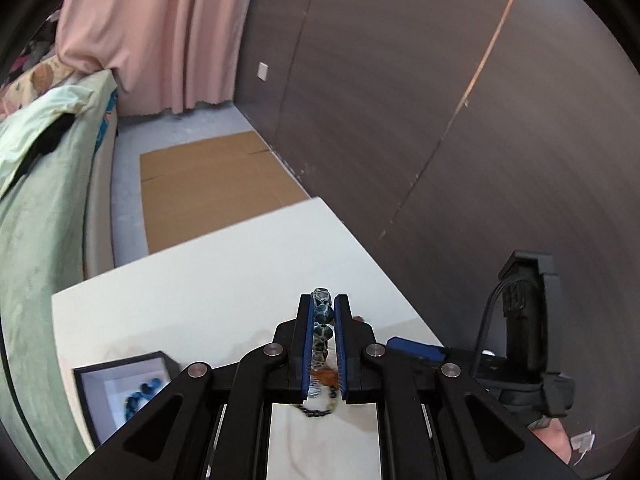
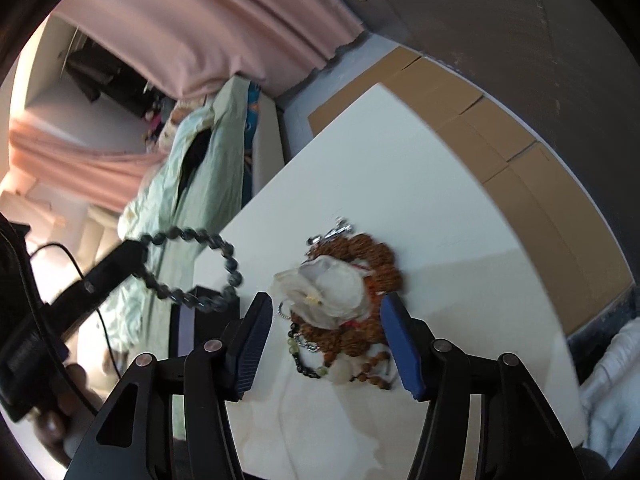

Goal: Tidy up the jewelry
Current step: 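Grasp the white crystal piece with the right gripper while the left lifts beads, then release the crystal into the box with right gripper while left drops beads in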

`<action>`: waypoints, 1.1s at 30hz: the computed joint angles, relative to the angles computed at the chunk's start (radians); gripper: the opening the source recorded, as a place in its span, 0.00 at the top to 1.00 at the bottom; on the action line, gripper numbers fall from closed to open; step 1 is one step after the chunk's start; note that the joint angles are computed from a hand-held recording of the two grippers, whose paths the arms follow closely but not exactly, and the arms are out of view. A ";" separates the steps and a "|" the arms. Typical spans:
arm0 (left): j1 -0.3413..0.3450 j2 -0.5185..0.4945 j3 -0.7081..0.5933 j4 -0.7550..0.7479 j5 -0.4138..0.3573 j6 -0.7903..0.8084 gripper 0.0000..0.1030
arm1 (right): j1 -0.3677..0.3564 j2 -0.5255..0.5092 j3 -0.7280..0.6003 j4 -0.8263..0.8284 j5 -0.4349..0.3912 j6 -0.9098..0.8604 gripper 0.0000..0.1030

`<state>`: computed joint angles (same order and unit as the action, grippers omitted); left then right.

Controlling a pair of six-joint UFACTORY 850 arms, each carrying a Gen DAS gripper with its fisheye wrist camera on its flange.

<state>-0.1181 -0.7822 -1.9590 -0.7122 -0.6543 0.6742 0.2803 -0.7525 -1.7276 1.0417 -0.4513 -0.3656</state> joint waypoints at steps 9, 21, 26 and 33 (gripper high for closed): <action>0.060 0.018 0.034 -0.080 0.049 0.073 0.90 | 0.049 -0.066 -0.123 -0.459 0.018 0.359 0.42; 0.131 0.049 0.121 -0.232 0.044 0.197 0.90 | 0.080 -0.087 -0.170 -0.721 0.008 0.543 0.96; 0.151 0.063 0.148 -0.277 0.041 0.232 0.90 | 0.077 -0.045 -0.116 -0.645 0.060 0.499 0.96; 0.188 0.090 0.183 -0.351 0.035 0.271 0.90 | 0.059 -0.010 -0.082 -0.343 0.092 0.255 0.96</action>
<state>0.0699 -0.6922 -1.7760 -1.0628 -0.6191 0.9453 0.3396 -0.7628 -1.8093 0.6992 -0.3595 -0.1110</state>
